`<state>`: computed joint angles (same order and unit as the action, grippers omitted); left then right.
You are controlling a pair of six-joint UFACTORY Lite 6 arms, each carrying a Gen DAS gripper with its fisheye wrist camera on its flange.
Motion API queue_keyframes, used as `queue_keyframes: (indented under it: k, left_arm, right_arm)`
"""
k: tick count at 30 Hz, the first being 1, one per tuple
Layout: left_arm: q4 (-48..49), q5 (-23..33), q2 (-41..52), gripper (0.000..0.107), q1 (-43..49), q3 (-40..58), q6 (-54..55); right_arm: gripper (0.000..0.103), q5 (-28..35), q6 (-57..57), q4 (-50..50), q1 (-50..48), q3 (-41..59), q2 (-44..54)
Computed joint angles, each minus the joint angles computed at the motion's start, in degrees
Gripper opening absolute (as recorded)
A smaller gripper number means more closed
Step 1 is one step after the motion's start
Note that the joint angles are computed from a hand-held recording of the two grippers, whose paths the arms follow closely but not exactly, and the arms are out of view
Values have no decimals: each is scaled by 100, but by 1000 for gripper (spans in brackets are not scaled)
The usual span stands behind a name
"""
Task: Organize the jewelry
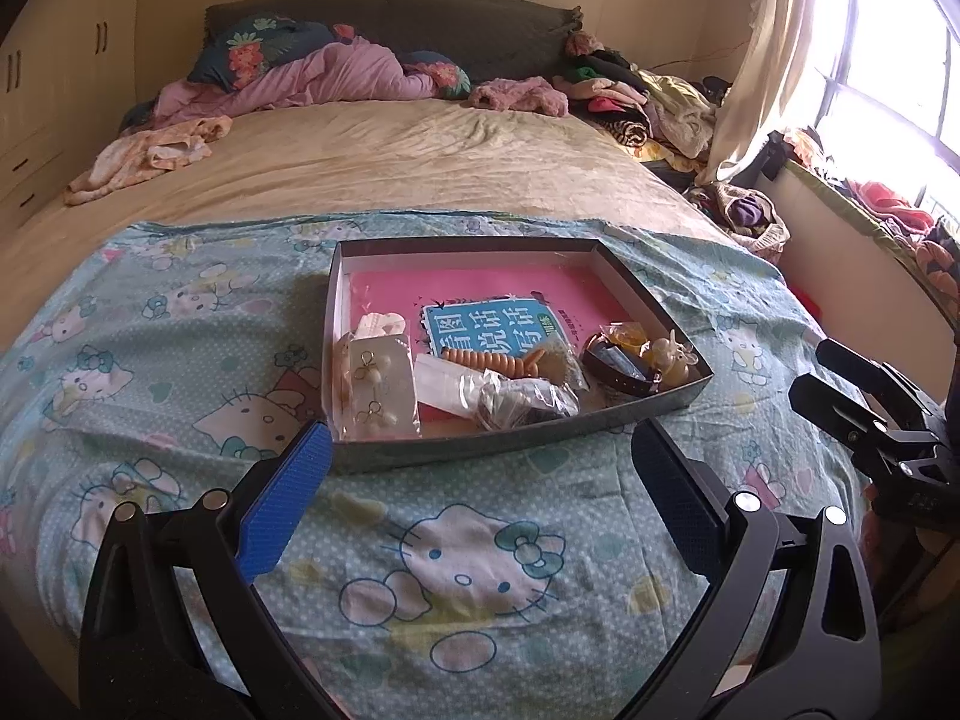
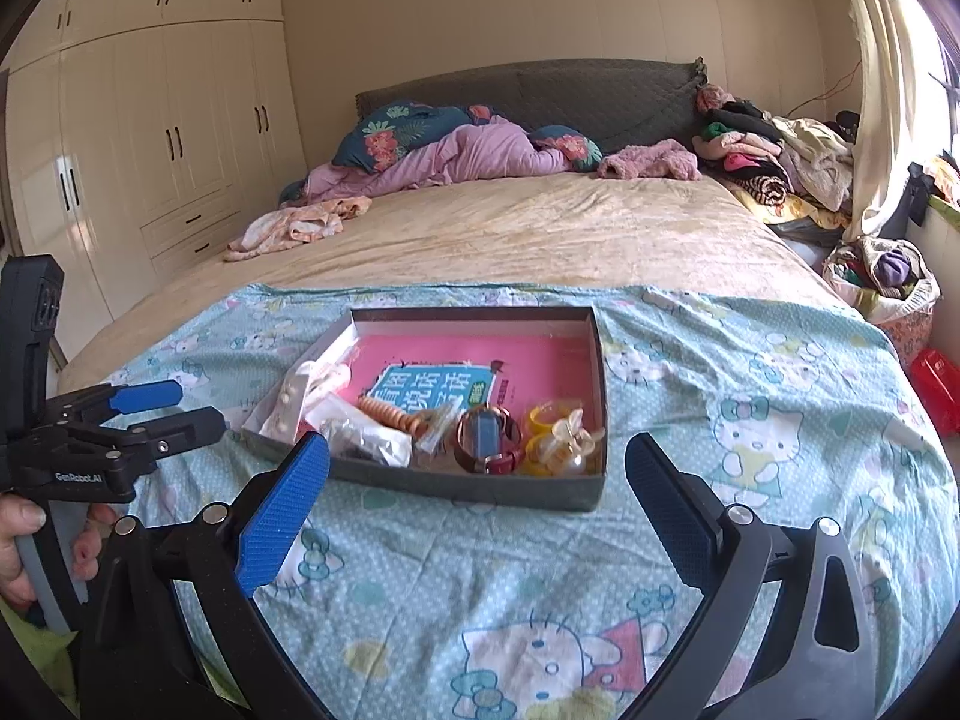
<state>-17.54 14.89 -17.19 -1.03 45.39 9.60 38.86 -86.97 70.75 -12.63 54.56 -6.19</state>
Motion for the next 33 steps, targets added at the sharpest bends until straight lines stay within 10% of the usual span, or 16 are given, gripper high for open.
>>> queue_keyframes:
  k: [33]
  left_arm:
    - [2063, -80, -1695, 93, -371, -1734, -2334]
  right_arm:
    - [98, 341, -111, -329, -578, -1561, -1117]
